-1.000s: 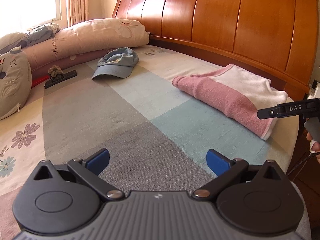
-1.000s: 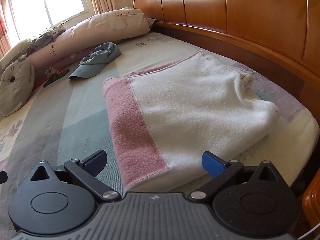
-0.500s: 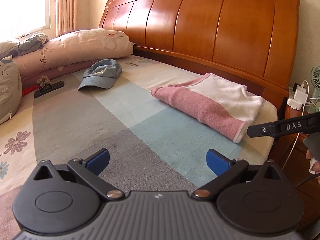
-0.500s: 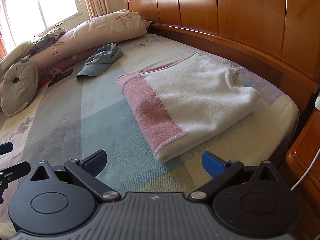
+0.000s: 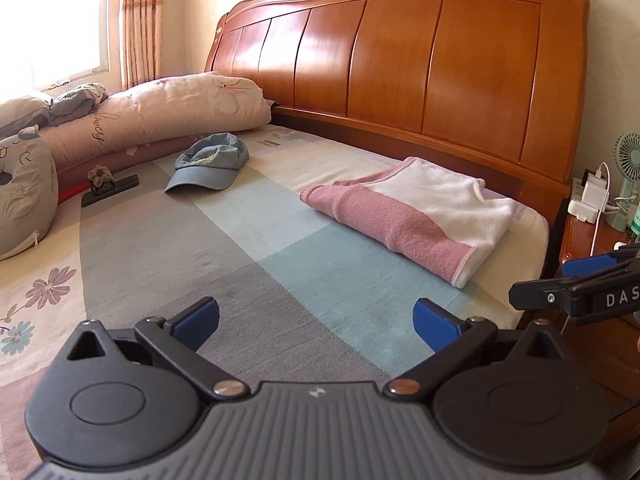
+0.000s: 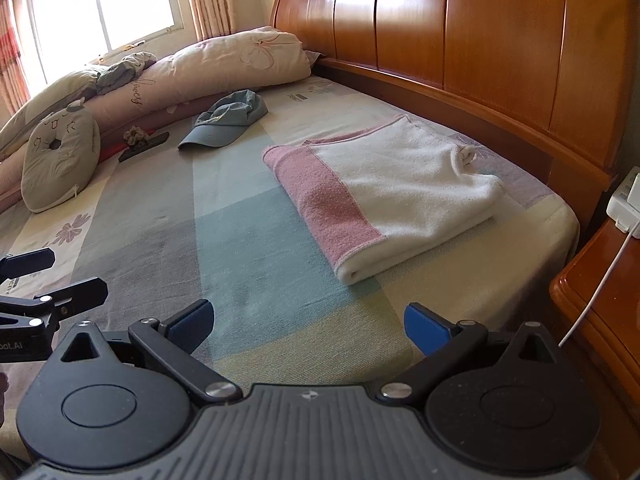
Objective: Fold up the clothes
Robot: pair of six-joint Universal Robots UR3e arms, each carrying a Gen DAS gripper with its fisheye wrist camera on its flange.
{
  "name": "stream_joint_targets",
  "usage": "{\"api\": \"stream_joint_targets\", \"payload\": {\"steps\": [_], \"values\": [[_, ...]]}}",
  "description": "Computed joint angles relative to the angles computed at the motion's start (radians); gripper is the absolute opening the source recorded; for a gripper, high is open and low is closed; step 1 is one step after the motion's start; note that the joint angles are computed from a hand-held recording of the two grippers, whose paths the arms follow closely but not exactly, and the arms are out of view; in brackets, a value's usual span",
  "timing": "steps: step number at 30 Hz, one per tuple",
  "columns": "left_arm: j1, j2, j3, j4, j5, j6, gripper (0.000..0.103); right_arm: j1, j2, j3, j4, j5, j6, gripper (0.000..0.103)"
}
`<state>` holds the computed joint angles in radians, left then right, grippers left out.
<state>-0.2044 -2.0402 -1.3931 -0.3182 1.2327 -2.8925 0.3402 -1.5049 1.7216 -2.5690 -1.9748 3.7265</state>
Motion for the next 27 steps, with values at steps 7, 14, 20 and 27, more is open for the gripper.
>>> {"api": "stream_joint_targets", "payload": {"steps": [7,14,20,27], "values": [[-0.025,0.054,-0.036,-0.037,0.026,-0.013,0.102,0.083,-0.035,0.011,0.019,-0.078,0.025,0.103],[-0.052,0.109,-0.081,-0.057,0.055,-0.062,0.102,0.151,-0.064,0.009,0.067,-0.156,0.054,0.103],[-0.054,0.180,-0.166,-0.036,0.062,-0.074,0.102,0.219,-0.078,0.012,0.066,-0.221,0.079,0.103],[-0.053,0.239,-0.234,-0.024,0.072,-0.068,0.102,0.267,-0.073,0.025,0.042,-0.244,0.101,0.103]]}}
